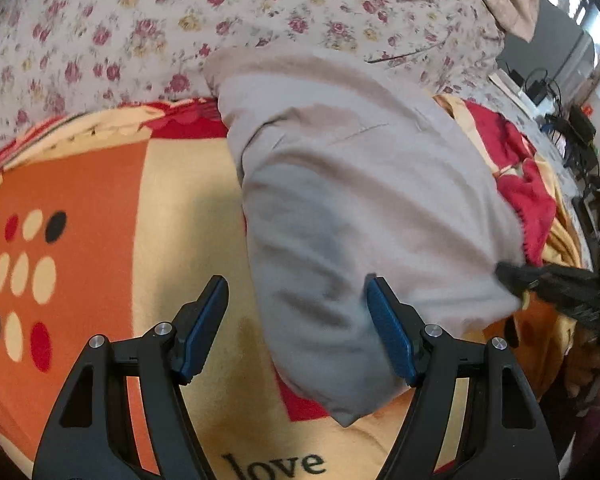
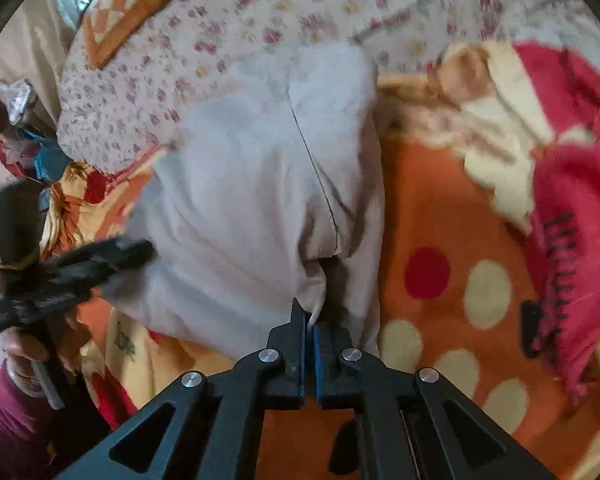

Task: Fold large clothes

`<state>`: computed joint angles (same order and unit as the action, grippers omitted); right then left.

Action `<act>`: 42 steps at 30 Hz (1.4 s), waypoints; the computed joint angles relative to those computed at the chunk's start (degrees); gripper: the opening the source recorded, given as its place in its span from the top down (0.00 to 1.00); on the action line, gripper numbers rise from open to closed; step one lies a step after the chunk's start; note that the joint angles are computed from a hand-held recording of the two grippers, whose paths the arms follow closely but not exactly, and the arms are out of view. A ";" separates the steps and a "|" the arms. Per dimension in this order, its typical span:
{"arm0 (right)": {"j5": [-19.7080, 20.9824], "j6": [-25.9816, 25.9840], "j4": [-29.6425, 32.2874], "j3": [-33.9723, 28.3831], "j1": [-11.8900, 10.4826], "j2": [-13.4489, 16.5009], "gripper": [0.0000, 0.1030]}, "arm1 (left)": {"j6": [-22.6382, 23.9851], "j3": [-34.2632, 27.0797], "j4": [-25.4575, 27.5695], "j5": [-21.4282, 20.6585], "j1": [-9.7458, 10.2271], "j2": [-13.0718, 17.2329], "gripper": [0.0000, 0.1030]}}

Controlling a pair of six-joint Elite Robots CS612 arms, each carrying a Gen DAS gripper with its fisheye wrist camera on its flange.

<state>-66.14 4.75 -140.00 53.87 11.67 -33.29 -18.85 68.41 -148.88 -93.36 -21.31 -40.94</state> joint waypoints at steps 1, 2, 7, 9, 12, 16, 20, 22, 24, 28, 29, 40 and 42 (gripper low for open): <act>-0.74 0.96 -1.40 0.10 0.06 -0.34 0.95 | 0.05 0.22 -0.21 0.01 0.03 -0.06 0.30; -2.40 1.87 -2.76 0.36 0.16 -0.80 0.90 | 0.31 0.32 -0.34 0.23 0.01 -0.04 0.30; -7.04 2.94 -7.12 -4.57 1.46 1.14 0.40 | -0.96 -0.07 0.12 -1.37 0.13 0.65 0.28; -7.62 1.94 -4.93 -9.80 2.14 4.08 0.44 | -1.17 -0.04 0.10 -1.42 0.07 0.75 0.27; -13.76 0.65 1.99 -19.62 3.28 9.78 0.68 | -0.82 0.02 -0.10 -0.81 -0.03 0.78 0.24; -15.80 4.39 6.21 -24.26 2.66 13.65 0.68 | -1.23 -0.20 -0.35 -1.92 0.13 1.06 0.24; -16.47 4.64 5.80 -21.99 2.50 11.98 0.68 | -0.86 -0.22 -0.20 -0.86 -0.18 1.11 0.24; -16.27 4.46 4.88 -19.96 2.60 10.39 0.68 | -0.84 -0.11 -0.20 -0.68 -0.22 1.05 0.24; -14.87 4.20 1.21 -15.79 2.58 7.84 0.68 | -0.93 -0.20 -0.12 -0.74 -0.20 1.11 0.24; -14.14 3.44 -0.86 -10.96 2.64 5.49 0.65 | -1.15 -0.15 -0.09 -0.48 -0.27 1.07 0.24; -15.07 3.12 0.33 -10.98 2.75 5.75 0.65 | -1.08 -0.06 -0.19 -0.34 -0.31 1.04 0.24; -4.56 12.63 -9.24 -5.06 0.02 4.47 0.37 | -5.12 -0.08 -1.31 -8.42 1.36 0.56 0.24; -4.68 17.09 -11.66 -4.62 -0.53 4.44 0.28 | -7.74 -0.02 -4.65 -11.18 2.23 0.65 0.24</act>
<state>-70.82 21.84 -151.66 49.25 11.14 -28.85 -26.60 68.40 -153.53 -104.54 -19.08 -40.28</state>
